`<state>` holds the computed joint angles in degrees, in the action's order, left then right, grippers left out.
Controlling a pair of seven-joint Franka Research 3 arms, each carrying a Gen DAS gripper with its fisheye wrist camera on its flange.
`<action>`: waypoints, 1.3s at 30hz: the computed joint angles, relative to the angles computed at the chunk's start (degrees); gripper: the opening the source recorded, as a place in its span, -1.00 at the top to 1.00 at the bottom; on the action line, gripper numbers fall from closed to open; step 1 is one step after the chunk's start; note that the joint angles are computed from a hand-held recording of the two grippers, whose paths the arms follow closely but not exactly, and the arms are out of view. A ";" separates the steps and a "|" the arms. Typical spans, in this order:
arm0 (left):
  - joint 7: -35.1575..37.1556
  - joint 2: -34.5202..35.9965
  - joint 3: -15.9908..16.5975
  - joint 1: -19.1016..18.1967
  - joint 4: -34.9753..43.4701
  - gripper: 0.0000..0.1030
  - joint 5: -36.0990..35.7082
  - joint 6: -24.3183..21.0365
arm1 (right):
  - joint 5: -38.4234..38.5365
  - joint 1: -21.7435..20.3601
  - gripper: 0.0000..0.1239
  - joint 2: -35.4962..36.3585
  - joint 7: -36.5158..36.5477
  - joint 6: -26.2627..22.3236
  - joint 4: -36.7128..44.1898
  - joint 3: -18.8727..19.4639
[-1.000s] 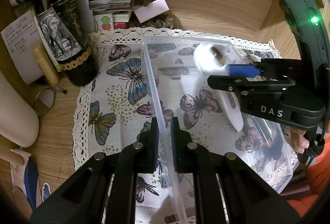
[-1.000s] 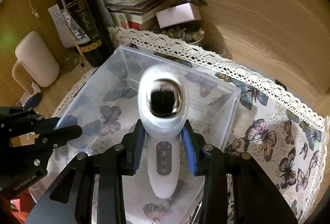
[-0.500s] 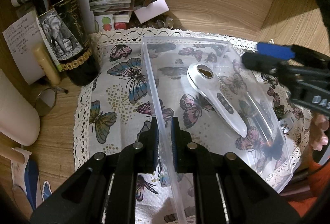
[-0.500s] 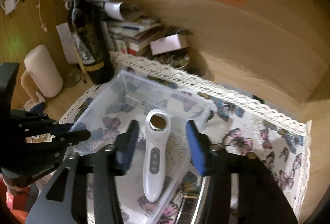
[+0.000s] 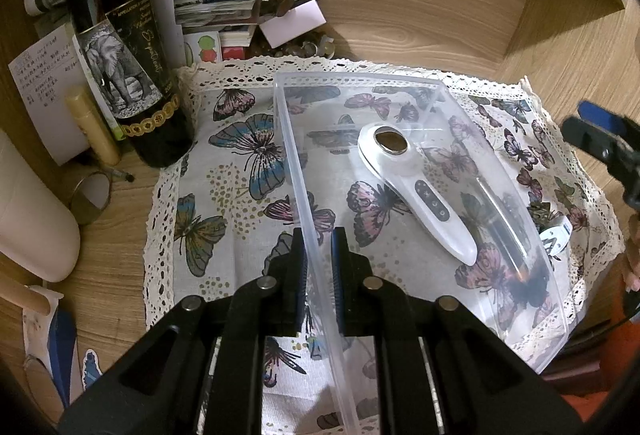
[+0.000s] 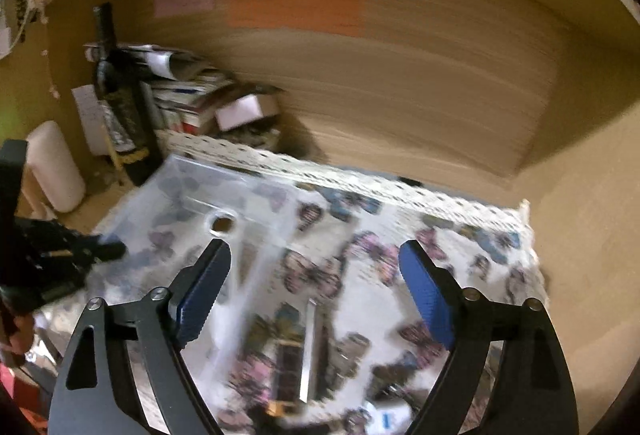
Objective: Organize rigid objects
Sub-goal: 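Move the right gripper back and grasp the white plug adapter, then carry the white plug adapter into the box and release it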
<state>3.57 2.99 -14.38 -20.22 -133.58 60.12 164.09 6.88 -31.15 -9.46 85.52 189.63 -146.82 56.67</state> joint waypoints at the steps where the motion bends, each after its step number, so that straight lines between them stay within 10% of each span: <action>1: 0.00 0.00 0.01 -0.01 0.00 0.78 0.00 0.00 | 0.43 -0.12 -0.37 -0.73 0.42 0.29 -0.85 -0.26; 15: 0.37 -0.03 -0.02 -0.07 0.03 0.78 -0.16 -0.21 | 0.58 -7.11 -0.37 -5.27 6.92 -0.15 -9.16 3.64; 24: 0.68 0.12 -0.22 -0.40 0.43 0.78 -0.15 -1.23 | -2.50 8.72 -0.08 0.55 7.84 -3.29 -11.24 -15.23; 31: 0.51 0.23 -0.10 -0.42 0.51 0.78 -0.29 -0.89 | -8.19 3.45 0.27 0.89 10.70 -2.76 -11.68 -10.79; 39: 0.29 0.25 -0.05 -0.44 0.49 0.78 -0.14 -0.74 | -3.25 15.21 0.27 0.25 5.88 -0.91 -10.75 -21.45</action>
